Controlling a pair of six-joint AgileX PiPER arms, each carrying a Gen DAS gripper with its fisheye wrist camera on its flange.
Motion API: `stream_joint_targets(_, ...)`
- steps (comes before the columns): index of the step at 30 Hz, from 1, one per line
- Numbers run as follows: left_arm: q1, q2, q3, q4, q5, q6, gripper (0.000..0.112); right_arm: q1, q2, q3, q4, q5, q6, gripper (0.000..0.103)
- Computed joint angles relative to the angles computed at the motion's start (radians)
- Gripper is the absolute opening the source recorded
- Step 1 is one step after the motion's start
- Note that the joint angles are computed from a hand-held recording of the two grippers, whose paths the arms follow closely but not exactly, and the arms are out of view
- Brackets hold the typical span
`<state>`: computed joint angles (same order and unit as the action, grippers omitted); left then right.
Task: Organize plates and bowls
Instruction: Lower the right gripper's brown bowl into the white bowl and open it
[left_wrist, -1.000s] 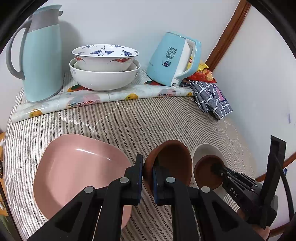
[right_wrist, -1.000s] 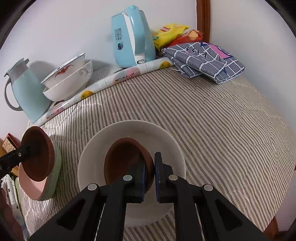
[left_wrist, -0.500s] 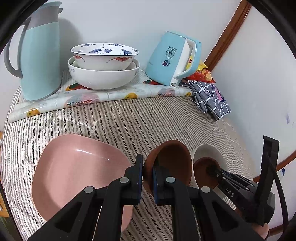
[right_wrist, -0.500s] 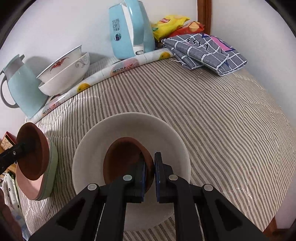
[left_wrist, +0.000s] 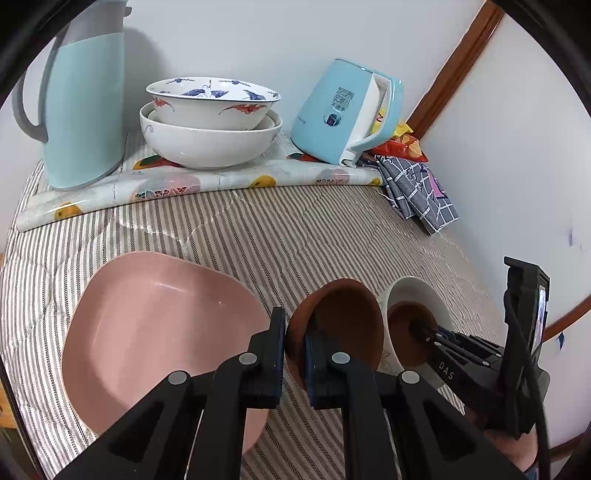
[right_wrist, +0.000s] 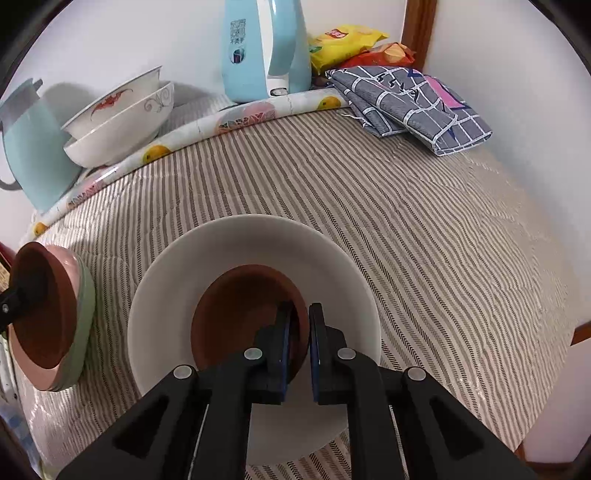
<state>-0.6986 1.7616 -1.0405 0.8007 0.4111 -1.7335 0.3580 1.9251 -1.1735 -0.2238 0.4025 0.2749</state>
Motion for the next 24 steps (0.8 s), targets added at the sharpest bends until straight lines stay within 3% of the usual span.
stream_joint_targets(11, 0.012, -0.032, 0.046, 0.024, -0.028, -0.029, 0.009, 0.059, 0.029, -0.018, -0.251, 0.035, 0.235, 0.020)
stream_joint_targets(19, 0.019, -0.053, 0.065, 0.024, -0.031, -0.025, 0.009, 0.068, 0.027, -0.020, -0.252, 0.042, 0.230, 0.030)
stream_joint_targets(24, 0.009, -0.074, 0.073, 0.034, -0.013, -0.041, 0.009, 0.064, -0.021, 0.022, -0.263, 0.012, 0.251, 0.043)
